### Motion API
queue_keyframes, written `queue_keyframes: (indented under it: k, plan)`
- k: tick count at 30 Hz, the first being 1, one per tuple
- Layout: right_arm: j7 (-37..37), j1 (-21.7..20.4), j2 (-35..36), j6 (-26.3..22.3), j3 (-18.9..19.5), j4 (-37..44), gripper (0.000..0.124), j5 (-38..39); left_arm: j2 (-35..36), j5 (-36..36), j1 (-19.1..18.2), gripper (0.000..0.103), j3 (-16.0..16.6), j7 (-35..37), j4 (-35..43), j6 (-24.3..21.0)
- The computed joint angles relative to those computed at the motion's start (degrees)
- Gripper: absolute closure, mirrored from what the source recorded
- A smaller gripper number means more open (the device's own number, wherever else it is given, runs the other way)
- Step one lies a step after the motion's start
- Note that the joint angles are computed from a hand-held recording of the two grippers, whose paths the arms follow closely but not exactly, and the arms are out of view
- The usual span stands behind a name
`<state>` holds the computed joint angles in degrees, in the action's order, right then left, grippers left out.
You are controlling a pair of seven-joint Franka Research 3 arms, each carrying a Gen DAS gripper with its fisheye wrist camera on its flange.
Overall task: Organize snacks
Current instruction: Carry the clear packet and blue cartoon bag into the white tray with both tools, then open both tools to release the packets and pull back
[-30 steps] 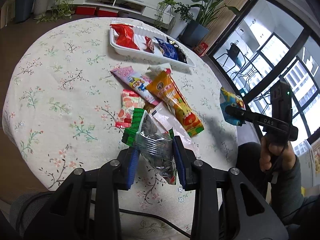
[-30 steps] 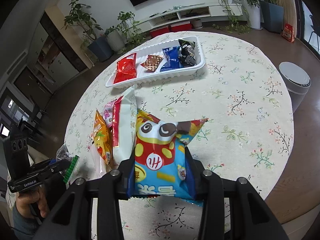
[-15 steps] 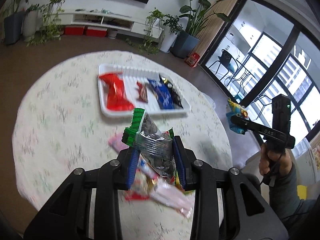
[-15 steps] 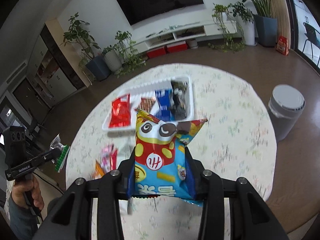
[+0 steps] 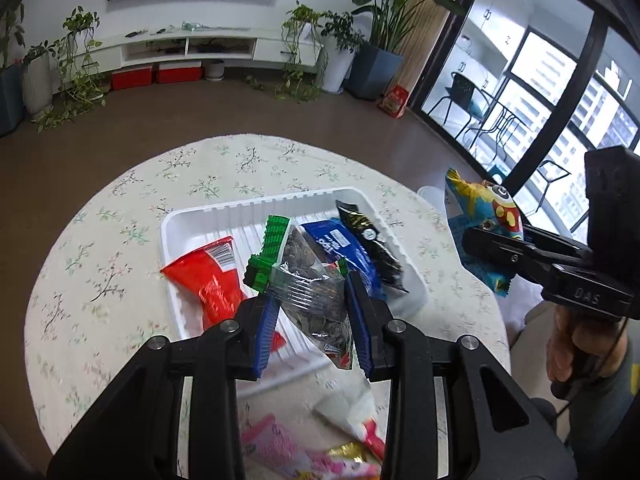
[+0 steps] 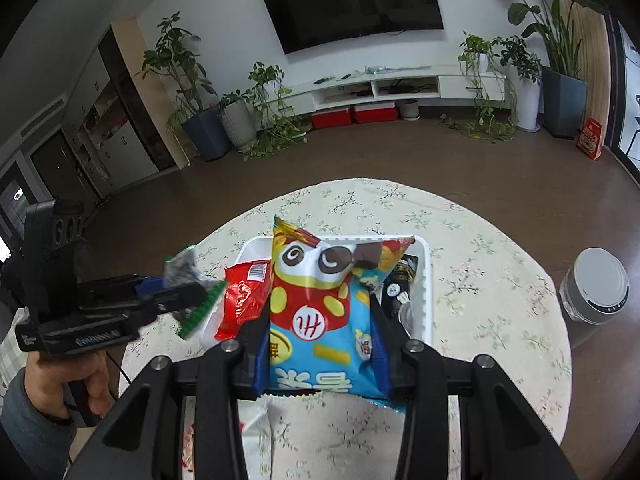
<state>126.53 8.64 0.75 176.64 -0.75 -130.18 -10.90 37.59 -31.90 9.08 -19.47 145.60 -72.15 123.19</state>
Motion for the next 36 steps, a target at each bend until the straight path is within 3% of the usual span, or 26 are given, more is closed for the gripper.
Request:
queue_keyframes:
  k: [3, 12, 22, 36]
  plan:
    - [-5.31, -0.05, 3.82, -1.46, 0.26, 3.56, 0.081, 5.32, 5.26, 3.18, -2.99, 0.072, 0.88, -3.12, 5.85, 0.30]
    - [-17.52, 1.23, 12.75, -5.42, 0.03, 10.79, 0.081, 17.38, 15.29, 10.69, -7.09, 0.072, 0.60, -7.07, 16.81, 0.46]
    - [-13.17, 8.00, 17.95, -11.02, -6.76, 15.70, 0.081, 9.71, 20.58, 16.57, -9.63, 0.072, 0.99, -8.08, 21.85, 3.23]
    - [-8.31, 10.75, 20.31, -13.31, -9.27, 18.32, 0.080, 0.65, 20.42, 17.87, -8.64, 0.066, 0.41, -8.39, 20.32, 4.58]
